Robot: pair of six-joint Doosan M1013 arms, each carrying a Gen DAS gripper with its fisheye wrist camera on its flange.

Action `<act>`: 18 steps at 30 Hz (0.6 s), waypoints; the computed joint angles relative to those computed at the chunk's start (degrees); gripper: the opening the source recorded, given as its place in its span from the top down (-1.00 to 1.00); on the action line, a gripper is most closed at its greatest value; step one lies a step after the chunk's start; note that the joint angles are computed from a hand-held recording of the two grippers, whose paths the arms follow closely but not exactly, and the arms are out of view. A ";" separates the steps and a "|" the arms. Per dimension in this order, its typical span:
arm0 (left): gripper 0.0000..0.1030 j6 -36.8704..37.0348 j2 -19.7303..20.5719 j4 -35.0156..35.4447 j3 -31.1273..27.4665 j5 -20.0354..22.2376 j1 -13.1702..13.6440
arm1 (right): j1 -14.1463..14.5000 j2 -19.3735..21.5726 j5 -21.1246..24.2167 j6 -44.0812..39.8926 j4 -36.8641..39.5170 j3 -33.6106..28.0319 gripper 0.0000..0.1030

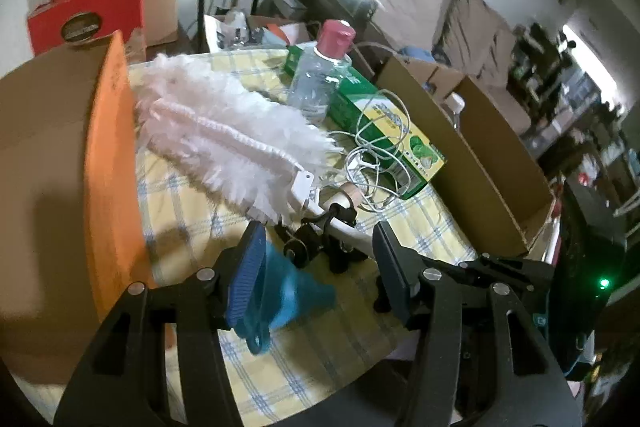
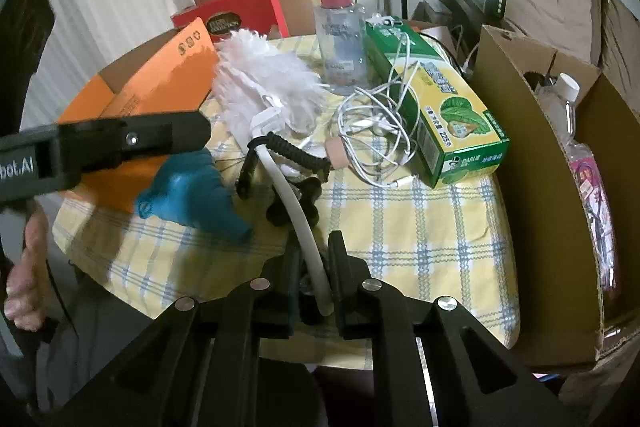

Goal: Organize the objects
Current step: 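Close the left gripper on the black lanyard cable near the funnel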

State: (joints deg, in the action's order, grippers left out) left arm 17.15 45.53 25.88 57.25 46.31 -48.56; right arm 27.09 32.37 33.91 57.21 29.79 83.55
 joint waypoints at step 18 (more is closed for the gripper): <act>-0.02 18.26 6.66 1.82 -11.30 13.26 -0.79 | -0.98 -0.78 4.48 -0.66 2.53 -2.40 0.79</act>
State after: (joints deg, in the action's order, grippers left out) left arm 35.41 52.19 27.70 45.95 59.57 -49.35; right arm 26.11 31.59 38.40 56.54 32.32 81.15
